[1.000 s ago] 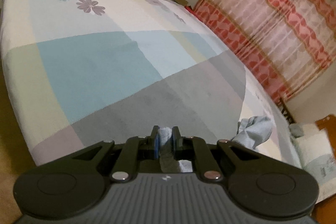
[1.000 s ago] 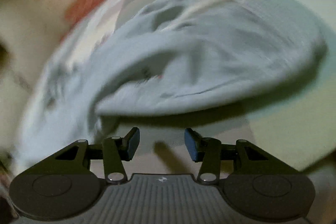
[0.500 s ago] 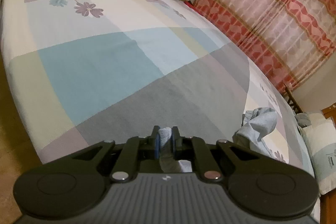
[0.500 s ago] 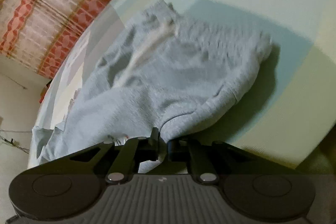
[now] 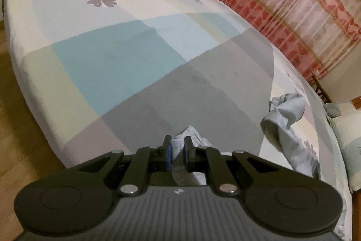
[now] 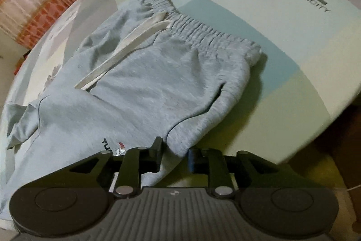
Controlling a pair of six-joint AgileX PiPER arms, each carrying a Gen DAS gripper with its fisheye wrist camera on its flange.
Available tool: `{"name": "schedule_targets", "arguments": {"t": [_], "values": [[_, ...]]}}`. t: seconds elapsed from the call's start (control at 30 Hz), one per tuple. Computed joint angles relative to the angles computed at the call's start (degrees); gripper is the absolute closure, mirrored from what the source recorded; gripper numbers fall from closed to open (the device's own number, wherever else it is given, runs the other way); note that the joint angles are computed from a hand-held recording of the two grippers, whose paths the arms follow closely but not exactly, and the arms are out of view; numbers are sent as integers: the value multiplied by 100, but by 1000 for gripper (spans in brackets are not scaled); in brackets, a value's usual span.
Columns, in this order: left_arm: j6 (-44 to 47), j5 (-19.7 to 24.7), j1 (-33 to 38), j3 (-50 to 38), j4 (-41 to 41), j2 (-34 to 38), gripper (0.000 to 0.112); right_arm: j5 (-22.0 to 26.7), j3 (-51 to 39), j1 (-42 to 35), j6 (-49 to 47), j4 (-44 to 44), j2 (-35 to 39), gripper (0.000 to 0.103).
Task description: Fold clothes
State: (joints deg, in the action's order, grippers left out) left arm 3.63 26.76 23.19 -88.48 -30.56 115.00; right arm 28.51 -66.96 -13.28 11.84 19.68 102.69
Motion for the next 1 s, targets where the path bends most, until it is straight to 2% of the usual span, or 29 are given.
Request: {"name": "schedule_targets", "arguments": {"t": [0.07,0.13,0.2,0.33,0.47,0.6,0.7,0.83,0.9,1.0], "values": [[190,-66,-44,133,-86,-121,104,218,-107,107,380,-482,-26,69],[458,-160,-170,251,-162,-264,104,519,-252,229,331,-768,-61,64],[896,-254,-361,346,-405,-390,104,586,-234,352,92,-736,-217,59],[2332,-149,-811,309,-1426,-405,104,557,-277,575,-223,-464,-387,59],[3331,217,-1367,102,-1761,-158,103,484,-434,876,-693,-153,-414,58],[3166,717,-1803,-256,-1305,352,98,549,-809,1195,-871,-75,-193,57],[2954,799,-1923,-204,-1042,518,96,575,-916,1294,-895,-113,-93,54],[3457,672,-1863,327,-1440,149,86,568,-957,1366,-886,-160,-36,51],[3524,425,-1898,596,-1400,-123,82,519,-940,1365,-847,-179,-21,51],[3367,-139,-2055,831,-1083,-415,71,469,-928,1353,-958,-54,26,50]]}}
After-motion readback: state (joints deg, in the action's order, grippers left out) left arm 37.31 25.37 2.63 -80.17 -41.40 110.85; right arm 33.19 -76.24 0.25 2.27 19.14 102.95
